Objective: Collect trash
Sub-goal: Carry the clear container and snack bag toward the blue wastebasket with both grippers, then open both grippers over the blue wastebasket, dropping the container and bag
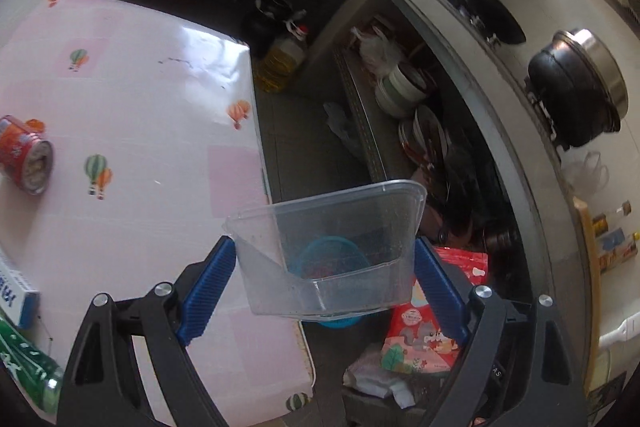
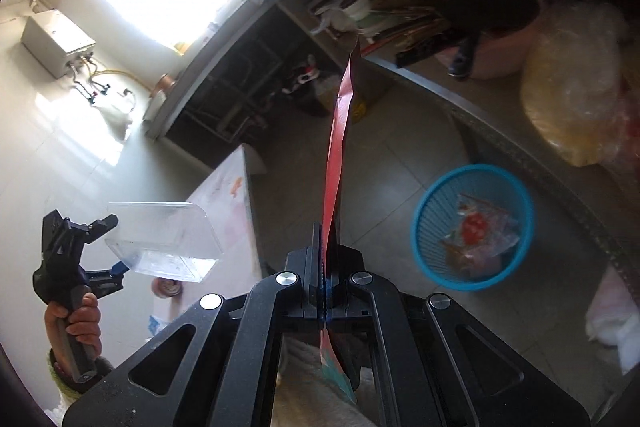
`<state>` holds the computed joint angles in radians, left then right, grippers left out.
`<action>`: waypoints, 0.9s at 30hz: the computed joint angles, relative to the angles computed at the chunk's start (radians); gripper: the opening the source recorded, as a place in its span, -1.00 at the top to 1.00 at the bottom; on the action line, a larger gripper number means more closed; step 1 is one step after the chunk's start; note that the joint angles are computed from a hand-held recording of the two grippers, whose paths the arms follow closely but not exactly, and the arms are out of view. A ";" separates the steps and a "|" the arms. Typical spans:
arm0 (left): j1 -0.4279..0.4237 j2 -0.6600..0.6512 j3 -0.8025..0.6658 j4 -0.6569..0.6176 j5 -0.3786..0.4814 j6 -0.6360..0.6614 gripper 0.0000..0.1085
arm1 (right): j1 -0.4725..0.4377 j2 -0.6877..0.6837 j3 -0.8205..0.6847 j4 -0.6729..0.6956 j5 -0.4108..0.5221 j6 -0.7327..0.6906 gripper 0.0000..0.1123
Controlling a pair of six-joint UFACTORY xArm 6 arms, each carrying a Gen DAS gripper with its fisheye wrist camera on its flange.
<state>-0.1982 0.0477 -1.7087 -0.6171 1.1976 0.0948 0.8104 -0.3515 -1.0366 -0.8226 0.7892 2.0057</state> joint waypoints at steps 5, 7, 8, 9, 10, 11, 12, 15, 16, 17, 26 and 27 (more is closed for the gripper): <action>-0.173 0.099 -0.003 0.091 -0.013 -0.034 -0.59 | -0.033 -0.031 0.120 0.110 -0.007 0.036 1.00; -0.228 0.166 -0.038 0.137 -0.010 -0.075 -0.59 | -0.054 -0.013 0.147 0.157 -0.021 0.019 1.00; -0.251 0.205 -0.065 0.156 0.001 -0.082 -0.59 | -0.065 -0.019 0.171 0.180 -0.026 0.001 1.00; -0.275 0.244 -0.093 0.182 0.008 -0.100 -0.59 | -0.077 -0.008 0.178 0.203 -0.032 -0.022 1.00; -0.297 0.282 -0.117 0.206 0.008 -0.123 -0.60 | -0.094 0.010 0.183 0.228 -0.042 -0.052 1.00; -0.316 0.325 -0.152 0.226 0.018 -0.136 -0.60 | -0.108 0.018 0.191 0.251 -0.046 -0.084 1.00; -0.332 0.364 -0.186 0.246 0.029 -0.153 -0.60 | -0.124 0.034 0.192 0.270 -0.052 -0.119 1.00; -0.372 0.518 -0.357 0.287 0.087 -0.195 -0.62 | -0.174 0.112 0.160 0.287 -0.055 -0.207 1.00; -0.385 0.568 -0.420 0.299 0.105 -0.208 -0.63 | -0.190 0.135 0.149 0.285 -0.057 -0.231 0.95; -0.395 0.626 -0.494 0.310 0.136 -0.207 -0.64 | -0.212 0.162 0.143 0.287 -0.077 -0.262 0.90; -0.378 0.720 -0.591 0.293 0.215 -0.271 -0.64 | -0.224 0.227 0.124 0.270 0.007 -0.279 0.20; -0.378 0.700 -0.566 0.304 0.208 -0.259 -0.64 | -0.207 0.211 0.133 0.257 0.029 -0.261 0.19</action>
